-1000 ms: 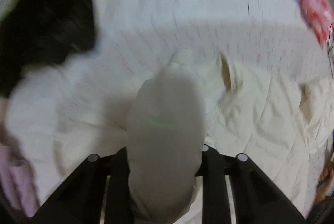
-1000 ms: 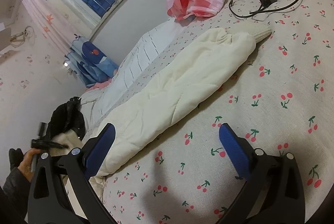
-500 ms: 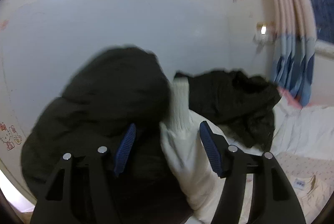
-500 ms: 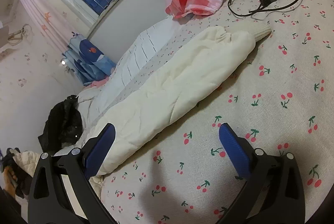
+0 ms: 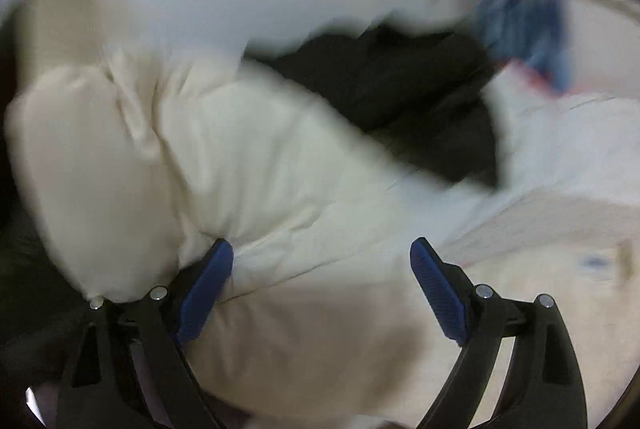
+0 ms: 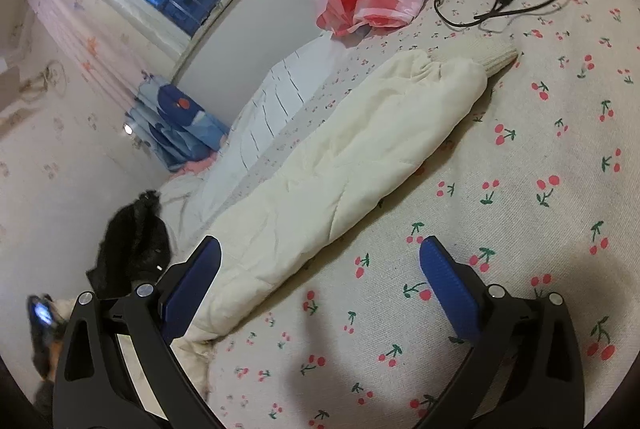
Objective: Fold large clothes
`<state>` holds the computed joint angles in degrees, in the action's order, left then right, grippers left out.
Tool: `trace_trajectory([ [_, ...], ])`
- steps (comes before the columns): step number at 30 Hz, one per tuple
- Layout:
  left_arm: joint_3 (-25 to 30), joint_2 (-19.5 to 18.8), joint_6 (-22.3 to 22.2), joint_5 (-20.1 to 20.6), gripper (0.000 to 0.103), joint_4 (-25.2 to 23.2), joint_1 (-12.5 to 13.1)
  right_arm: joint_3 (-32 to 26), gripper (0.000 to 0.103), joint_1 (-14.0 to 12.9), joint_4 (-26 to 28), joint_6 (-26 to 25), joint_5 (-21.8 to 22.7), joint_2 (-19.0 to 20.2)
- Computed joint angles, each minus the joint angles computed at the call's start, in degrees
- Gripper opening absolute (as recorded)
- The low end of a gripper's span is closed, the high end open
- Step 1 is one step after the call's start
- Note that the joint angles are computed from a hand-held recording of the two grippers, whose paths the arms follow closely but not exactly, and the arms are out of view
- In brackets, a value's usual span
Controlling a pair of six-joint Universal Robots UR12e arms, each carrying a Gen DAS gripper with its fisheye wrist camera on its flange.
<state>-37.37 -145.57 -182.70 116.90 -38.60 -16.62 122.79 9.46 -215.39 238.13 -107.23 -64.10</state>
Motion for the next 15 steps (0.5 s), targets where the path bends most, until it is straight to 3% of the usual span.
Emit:
trace_trajectory([
  [1, -0.3, 0.2, -0.5, -1.0, 0.086, -1.0, 0.3, 0.5, 0.096, -0.3, -1.4, 1.3, 0.7, -0.1],
  [4, -9.5, 5.5, -1.0, -5.6, 0.087, 5.6, -0.1, 2.2, 0.096, -1.8, -10.6, 6.2, 2.9, 0.8],
  [6, -18.7, 10.4, -2.6, -14.5, 0.091, 13.7, -0.7, 3.5, 0.096, -3.8, -17.3, 11.1, 5.3, 1.9],
  [8, -25.3, 13.7, -4.2, -20.9, 0.096, 19.4, -1.6, 4.2, 0.096, -5.9, -21.2, 15.6, 7.3, 2.6],
  [12, -33.0, 16.4, -7.2, -32.2, 0.096, 24.4, -3.8, 3.7, 0.096, -9.6, -18.0, 16.9, 12.6, 2.1],
  [15, -34.5, 16.3, -8.2, -38.4, 0.096, 22.3, -4.8, 1.9, 0.096, -11.6, -13.4, 16.5, 15.5, 2.0],
])
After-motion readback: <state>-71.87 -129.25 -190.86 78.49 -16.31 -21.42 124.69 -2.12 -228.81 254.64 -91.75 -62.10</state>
